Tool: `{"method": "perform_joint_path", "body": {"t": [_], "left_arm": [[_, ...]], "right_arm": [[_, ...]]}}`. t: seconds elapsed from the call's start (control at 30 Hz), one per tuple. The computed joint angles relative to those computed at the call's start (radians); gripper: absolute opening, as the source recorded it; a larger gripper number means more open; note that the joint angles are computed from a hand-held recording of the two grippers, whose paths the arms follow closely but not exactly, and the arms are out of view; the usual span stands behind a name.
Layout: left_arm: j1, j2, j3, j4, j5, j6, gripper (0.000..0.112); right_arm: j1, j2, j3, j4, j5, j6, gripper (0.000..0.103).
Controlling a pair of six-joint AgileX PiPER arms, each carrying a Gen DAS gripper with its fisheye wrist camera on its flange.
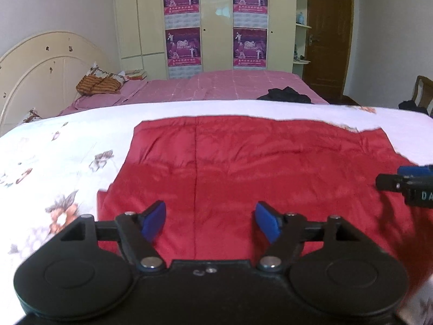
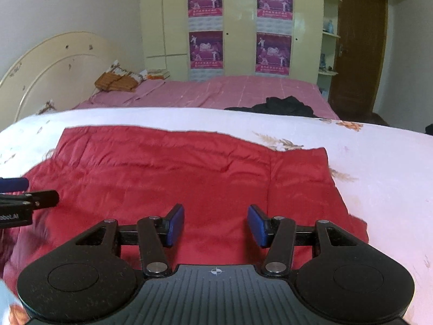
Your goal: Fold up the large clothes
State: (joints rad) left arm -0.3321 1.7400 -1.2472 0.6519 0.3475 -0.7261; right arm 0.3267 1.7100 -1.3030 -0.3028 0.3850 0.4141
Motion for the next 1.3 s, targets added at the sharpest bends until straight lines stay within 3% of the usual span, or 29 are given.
{"method": "perform_joint_path", "body": {"t": [0.13, 0.3, 0.47, 0.63, 0.73, 1.0, 1.07, 1.1, 1.3], "left_arm": [[-0.011, -0.017, 0.088, 0.252, -0.014, -0.234, 0.076], [0.021, 0.017, 0.097, 0.263, -0.033, -0.276, 0.077], [0.028, 0.044, 0.085, 0.261, -0.037, -0.294, 0.077], [0.024, 0.031, 0.022, 0.051, 0.06, -0.103, 0.075], [0.015, -0.014, 0.027, 0.04, 0.105, -0.101, 0.078], [0.041, -0.132, 0.08, -0.153, 0.162, 0.032, 0.084], [0.048, -0.162, 0.098, -0.212, 0.177, 0.083, 0.084], [0.052, -0.18, 0.113, -0.238, 0.18, 0.102, 0.085], [0.085, -0.282, 0.2, -0.39, 0.202, 0.191, 0.087]], "right_arm": [[0.008, -0.017, 0.061, -0.1, -0.006, 0.083, 0.052], [0.001, 0.002, 0.115, -0.379, -0.004, 0.307, 0.052], [-0.024, 0.055, 0.125, -0.466, -0.045, 0.374, 0.052], [-0.037, 0.05, 0.033, -0.208, 0.061, 0.147, 0.052], [-0.044, -0.038, 0.075, -0.141, 0.048, 0.126, 0.052], [-0.088, -0.208, 0.162, 0.149, 0.116, -0.045, 0.053], [-0.092, -0.258, 0.197, 0.149, 0.138, -0.018, 0.07], [-0.091, -0.285, 0.22, 0.133, 0.137, 0.005, 0.083], [-0.113, -0.42, 0.325, 0.195, 0.192, -0.051, 0.084]]}}
